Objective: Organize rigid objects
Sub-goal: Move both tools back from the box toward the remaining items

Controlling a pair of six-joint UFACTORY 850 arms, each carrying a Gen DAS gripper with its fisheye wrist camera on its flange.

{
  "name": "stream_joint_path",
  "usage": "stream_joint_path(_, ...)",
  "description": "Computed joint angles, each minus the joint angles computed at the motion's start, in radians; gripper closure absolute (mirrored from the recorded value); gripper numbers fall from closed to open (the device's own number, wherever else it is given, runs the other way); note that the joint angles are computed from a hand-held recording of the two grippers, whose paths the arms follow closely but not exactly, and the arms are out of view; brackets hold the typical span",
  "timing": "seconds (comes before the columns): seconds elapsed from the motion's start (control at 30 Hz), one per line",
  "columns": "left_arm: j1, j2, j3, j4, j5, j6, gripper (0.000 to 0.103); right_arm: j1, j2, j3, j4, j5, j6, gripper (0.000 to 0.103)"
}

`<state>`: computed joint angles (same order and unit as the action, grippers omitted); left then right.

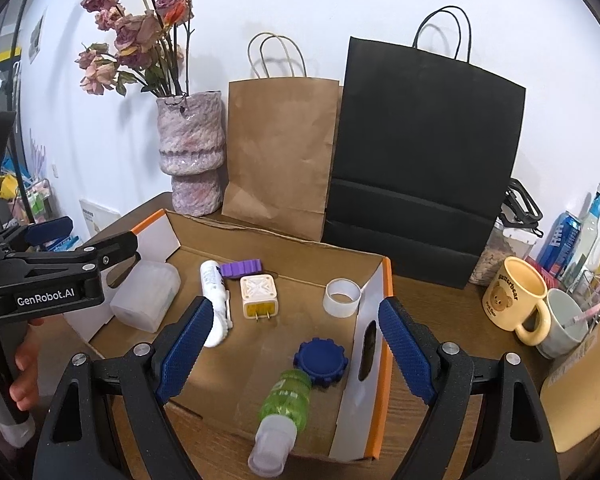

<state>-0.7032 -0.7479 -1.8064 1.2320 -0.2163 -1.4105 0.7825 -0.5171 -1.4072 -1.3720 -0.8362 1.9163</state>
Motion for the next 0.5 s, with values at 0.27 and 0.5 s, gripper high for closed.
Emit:
stream_joint_path(0.27,-0.001,0.064,0.102,0.186,0.032,-0.186,0.000,0.032,0.027,0.044,0.006,-0.029,0.040,0.014)
stream_joint_path(0.5,-0.008,0.119,0.190,0.365,0.040,-0.361,0.000,0.067,0.044,0.071,0.013,-0.055,0.075,0.014)
